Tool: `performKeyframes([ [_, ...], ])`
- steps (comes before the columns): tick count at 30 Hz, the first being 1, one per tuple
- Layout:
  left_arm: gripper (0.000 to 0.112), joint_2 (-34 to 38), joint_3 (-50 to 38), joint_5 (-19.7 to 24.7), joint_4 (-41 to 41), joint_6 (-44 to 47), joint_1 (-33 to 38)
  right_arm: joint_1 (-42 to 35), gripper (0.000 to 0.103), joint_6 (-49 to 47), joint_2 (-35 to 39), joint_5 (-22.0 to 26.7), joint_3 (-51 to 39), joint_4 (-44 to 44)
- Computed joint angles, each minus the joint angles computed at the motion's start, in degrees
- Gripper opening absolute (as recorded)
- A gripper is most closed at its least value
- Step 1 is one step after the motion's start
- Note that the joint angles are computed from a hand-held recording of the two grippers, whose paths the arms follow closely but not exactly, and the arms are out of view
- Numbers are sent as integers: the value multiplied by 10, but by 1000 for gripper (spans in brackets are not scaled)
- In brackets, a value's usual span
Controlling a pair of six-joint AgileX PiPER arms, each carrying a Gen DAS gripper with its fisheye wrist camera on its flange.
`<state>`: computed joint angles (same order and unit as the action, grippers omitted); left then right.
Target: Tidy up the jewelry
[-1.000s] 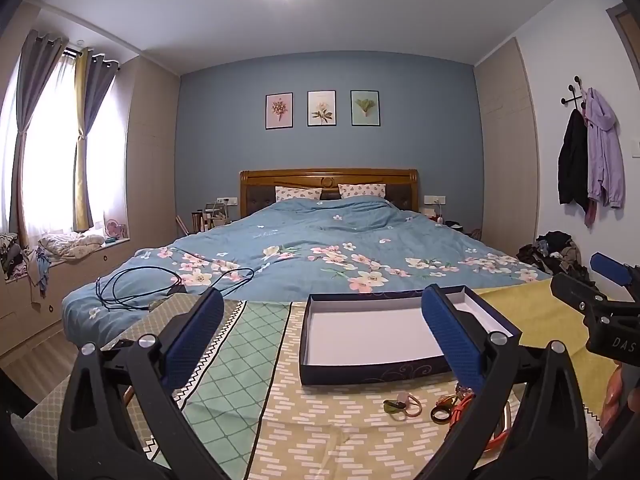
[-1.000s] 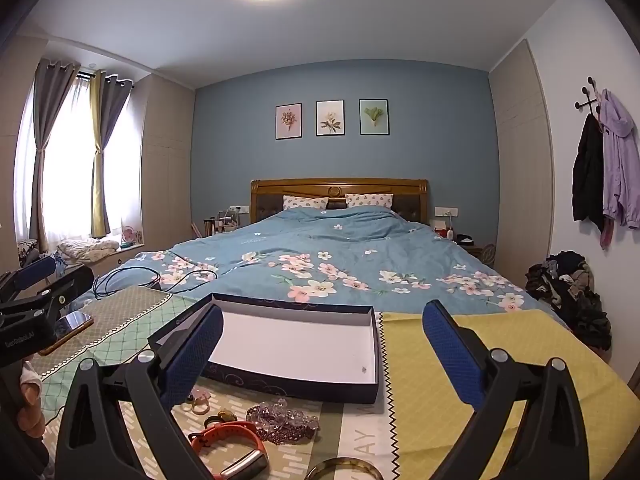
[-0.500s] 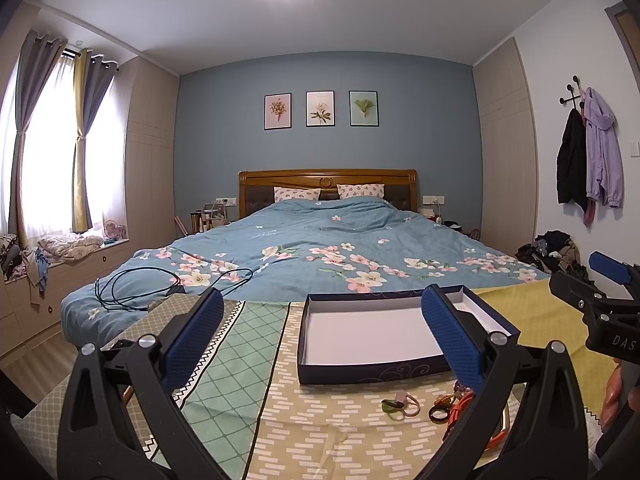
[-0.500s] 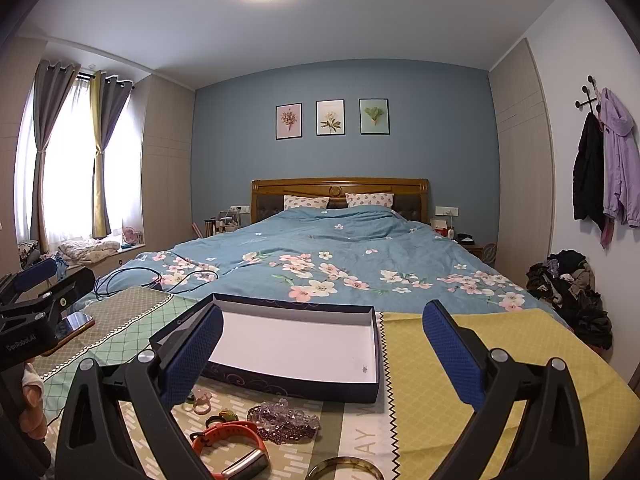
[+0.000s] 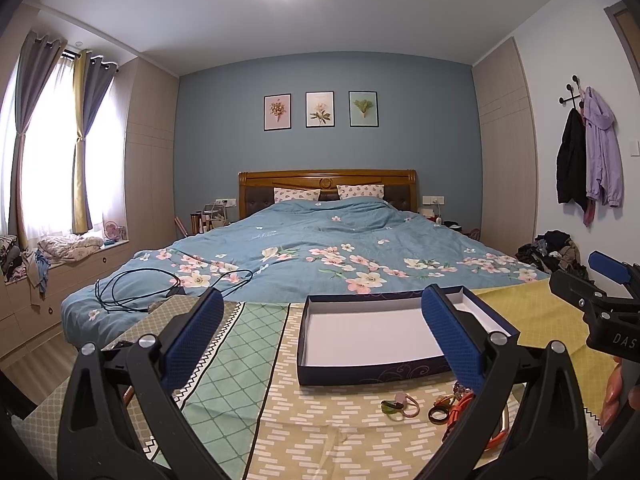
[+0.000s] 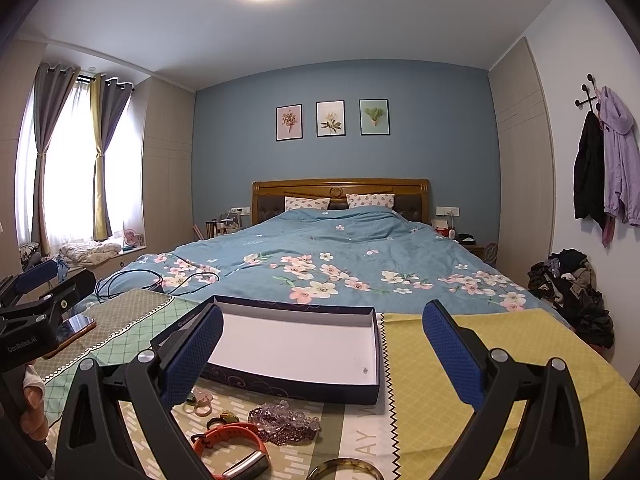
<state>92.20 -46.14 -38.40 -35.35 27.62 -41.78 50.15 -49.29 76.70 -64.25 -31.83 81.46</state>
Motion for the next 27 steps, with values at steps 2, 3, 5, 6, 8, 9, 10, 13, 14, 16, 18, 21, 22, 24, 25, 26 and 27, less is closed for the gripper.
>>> performKeyframes([
  [2,97,0,-1,1,-1,1,-1,0,96,2,0,0,1,-2],
  [3,97,0,-1,1,-2,2,-1,-2,96,2,1,2,0,-2],
  [5,97,-1,-2,2,-3,3,-1,-3,96,4,2,3,-1,-3],
  [6,97,0,-2,2,-3,3,-1,-3,96,5,3,4,-1,-4],
  [8,97,-2,-4,6,-9,9,-2,-2,96,4,1,4,0,-2],
  [9,97,-3,-4,6,-10,10,-3,-4,96,3,0,6,0,-3],
  [10,97,-3,-5,7,-13,12,-4,-3,96,4,-1,6,1,-2],
  [13,97,-2,-6,8,-13,12,-2,-4,96,7,0,6,2,-4],
  [14,97,-2,-4,7,-9,9,-1,-5,96,9,1,8,2,-5],
  [16,97,-3,-5,8,-11,10,-1,-7,96,8,2,9,1,-5],
  [18,97,-3,-4,8,-10,10,-1,-7,96,8,2,9,1,-5],
  [21,97,-3,-3,10,-6,6,1,-10,96,7,3,13,0,-6],
  [22,97,-1,-3,8,-5,5,1,-7,96,8,3,10,1,-4],
  [24,97,-1,-3,9,-4,4,1,-8,96,12,3,11,3,-4],
  [25,97,-1,-2,7,-3,3,1,-7,96,13,4,11,3,-4],
  [26,97,0,-3,8,-4,4,1,-7,96,14,4,9,3,-4],
  [27,97,0,-2,6,-4,3,0,-6,96,15,5,9,4,-5],
])
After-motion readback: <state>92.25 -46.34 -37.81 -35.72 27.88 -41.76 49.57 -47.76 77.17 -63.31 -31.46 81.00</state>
